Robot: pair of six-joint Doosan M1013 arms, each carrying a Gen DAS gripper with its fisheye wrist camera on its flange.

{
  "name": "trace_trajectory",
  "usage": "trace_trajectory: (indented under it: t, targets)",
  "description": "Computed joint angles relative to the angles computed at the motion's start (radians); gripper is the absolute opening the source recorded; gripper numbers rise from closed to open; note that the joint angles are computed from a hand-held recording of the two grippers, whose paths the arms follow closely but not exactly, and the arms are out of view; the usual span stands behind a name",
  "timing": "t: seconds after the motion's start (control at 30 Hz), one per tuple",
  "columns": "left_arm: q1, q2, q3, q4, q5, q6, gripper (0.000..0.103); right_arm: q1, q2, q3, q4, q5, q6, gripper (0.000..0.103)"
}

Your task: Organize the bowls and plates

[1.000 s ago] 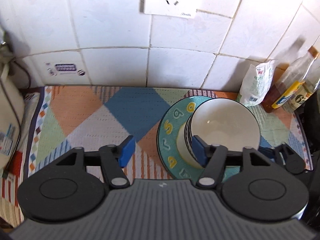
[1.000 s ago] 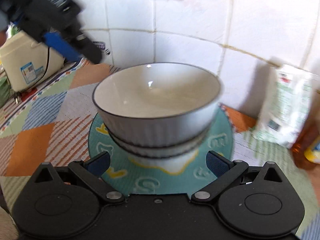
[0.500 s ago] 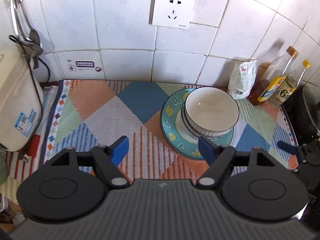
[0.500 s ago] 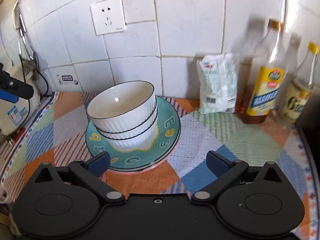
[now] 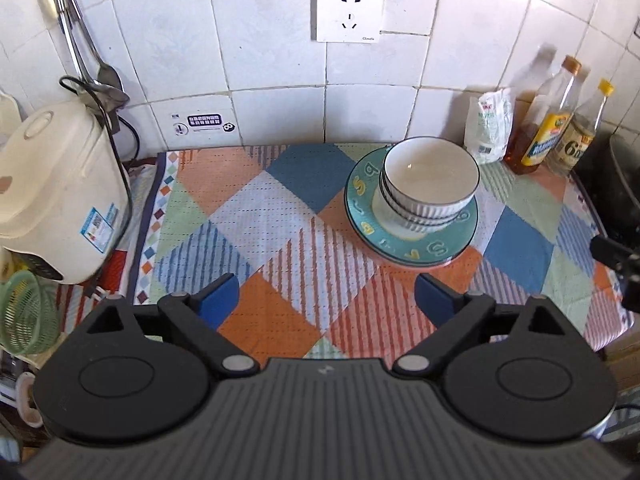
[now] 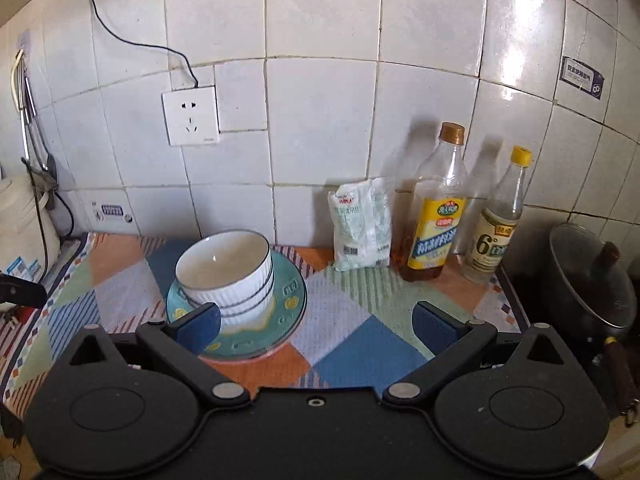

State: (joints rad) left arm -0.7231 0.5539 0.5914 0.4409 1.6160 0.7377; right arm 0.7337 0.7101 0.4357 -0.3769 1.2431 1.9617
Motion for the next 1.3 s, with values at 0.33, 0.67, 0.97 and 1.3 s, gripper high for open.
trace_trajectory:
  t: [0.33, 0.67, 0.97, 1.3]
  targets:
    - [-0.047, -0.008, -0.005, 0.005, 0.047, 0.000, 0.095, 0.030, -0.051, 0.044, -0.006, 0.073, 0.050, 0.103]
    - [-0.094, -0.039, 0.041, 0.017, 0.061, -0.082, 0.095, 0.052, -0.172, 0.245, -0.050, -0.043, 0.150, 0.103]
    - [-0.131, -0.060, 0.066, 0.067, 0.081, -0.120, 0.095, 0.063, -0.225, 0.334, -0.079, -0.090, 0.202, 0.103]
    - [-0.152, -0.076, 0.090, 0.095, 0.100, -0.140, 0.095, 0.080, -0.246, 0.370, -0.102, -0.111, 0.211, 0.103]
